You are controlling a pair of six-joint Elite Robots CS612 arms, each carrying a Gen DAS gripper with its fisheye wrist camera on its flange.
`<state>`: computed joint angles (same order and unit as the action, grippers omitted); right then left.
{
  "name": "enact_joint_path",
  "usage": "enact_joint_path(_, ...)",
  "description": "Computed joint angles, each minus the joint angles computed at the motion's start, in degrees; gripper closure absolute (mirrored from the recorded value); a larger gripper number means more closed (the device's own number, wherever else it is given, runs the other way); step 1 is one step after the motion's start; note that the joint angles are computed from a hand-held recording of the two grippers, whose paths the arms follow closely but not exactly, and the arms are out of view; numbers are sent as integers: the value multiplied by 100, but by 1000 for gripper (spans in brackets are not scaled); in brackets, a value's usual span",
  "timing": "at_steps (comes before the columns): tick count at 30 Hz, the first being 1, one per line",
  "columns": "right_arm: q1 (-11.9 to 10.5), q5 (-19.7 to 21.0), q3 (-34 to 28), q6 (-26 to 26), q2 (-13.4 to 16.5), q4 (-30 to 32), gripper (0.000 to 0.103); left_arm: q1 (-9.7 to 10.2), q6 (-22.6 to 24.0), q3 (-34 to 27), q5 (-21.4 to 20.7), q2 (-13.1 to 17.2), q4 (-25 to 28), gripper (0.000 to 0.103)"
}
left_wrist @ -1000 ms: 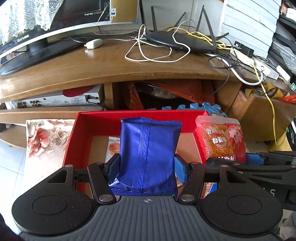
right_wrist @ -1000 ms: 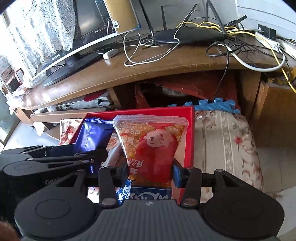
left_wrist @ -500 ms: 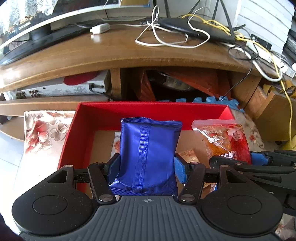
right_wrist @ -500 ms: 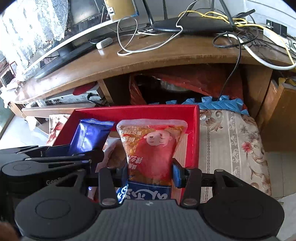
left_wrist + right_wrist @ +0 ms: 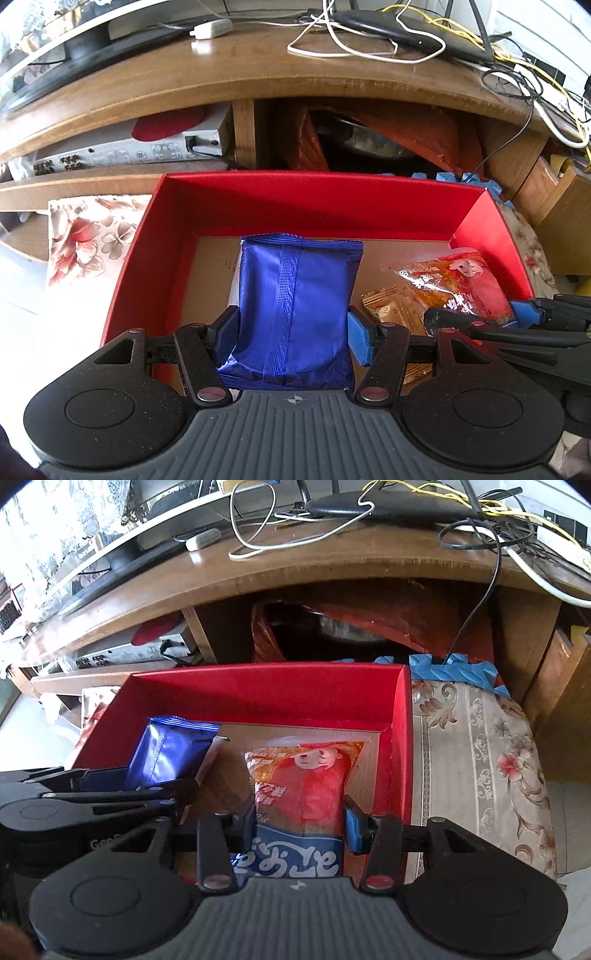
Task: Organize snacks
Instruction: 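Carry both packets into the red box and open both tools to release them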
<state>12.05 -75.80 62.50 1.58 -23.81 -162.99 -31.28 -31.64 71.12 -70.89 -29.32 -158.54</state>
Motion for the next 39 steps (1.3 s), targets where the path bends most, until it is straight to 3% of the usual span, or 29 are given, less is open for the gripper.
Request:
enact_joint_path(8, 84, -325, -95, -340, 97, -141, 59, 20, -52, -41, 11, 40, 156, 36)
enact_joint_path(19, 113, -367, -91, -537, 109, -167, 57, 14, -10, 9, 117, -8, 318, 33)
enact_joint_path(26, 93, -428, 12, -422, 38, -253, 49, -19, 105, 108, 289, -77, 150, 24)
enact_joint_path(39, 99, -518, 387, -437, -196, -725, 47, -42, 19, 417, 282, -265, -282, 20)
